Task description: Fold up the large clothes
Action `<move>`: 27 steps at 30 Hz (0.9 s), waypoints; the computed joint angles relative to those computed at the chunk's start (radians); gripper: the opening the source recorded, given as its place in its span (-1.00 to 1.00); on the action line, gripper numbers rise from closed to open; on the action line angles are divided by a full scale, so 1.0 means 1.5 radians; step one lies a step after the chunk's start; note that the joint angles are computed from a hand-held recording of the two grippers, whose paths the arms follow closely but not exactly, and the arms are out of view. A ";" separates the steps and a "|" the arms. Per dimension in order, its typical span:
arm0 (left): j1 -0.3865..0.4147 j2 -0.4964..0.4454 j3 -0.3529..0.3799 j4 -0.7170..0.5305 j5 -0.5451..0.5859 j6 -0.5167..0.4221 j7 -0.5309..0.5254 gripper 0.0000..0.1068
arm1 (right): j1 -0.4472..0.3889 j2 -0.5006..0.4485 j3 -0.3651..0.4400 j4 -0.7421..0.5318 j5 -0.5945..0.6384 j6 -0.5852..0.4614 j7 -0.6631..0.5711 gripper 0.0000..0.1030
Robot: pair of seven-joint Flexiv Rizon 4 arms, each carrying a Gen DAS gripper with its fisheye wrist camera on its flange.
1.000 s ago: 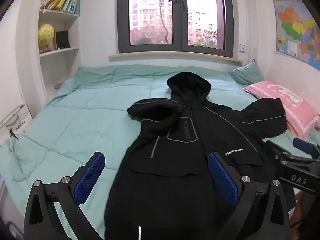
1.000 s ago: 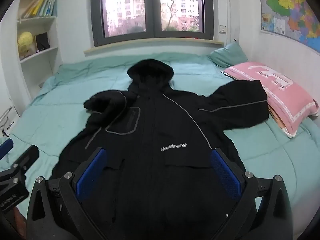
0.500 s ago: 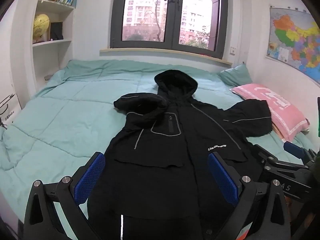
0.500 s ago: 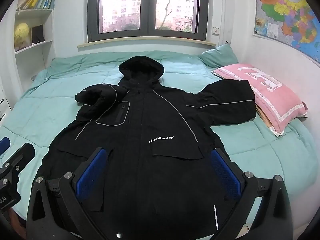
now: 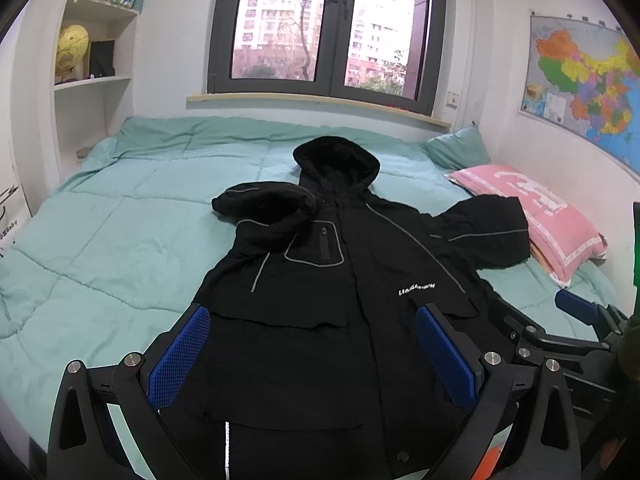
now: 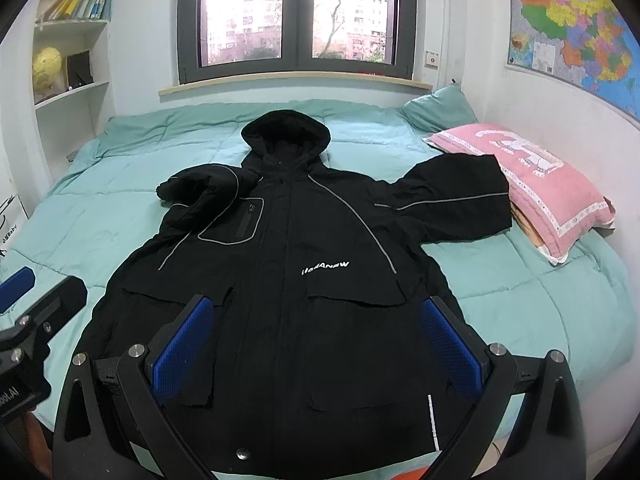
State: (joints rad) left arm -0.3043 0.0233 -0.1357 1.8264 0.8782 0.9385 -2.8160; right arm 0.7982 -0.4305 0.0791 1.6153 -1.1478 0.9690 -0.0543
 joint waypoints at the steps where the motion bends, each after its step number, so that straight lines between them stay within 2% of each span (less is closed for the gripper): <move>1: 0.000 -0.002 0.000 -0.001 -0.002 0.000 0.004 0.91 | -0.003 -0.002 0.000 0.000 0.002 0.007 0.000 1.00; 10: -0.001 -0.018 0.006 0.003 -0.011 0.006 0.008 0.91 | -0.006 -0.028 -0.005 -0.010 0.041 0.039 -0.021 1.00; 13: -0.008 -0.023 0.007 -0.001 -0.005 -0.012 0.006 0.91 | -0.002 -0.035 -0.009 -0.013 0.053 0.045 -0.026 1.00; 27: -0.007 -0.018 0.018 0.020 -0.016 0.014 0.001 0.91 | 0.020 -0.042 -0.015 -0.026 0.082 0.029 -0.065 1.00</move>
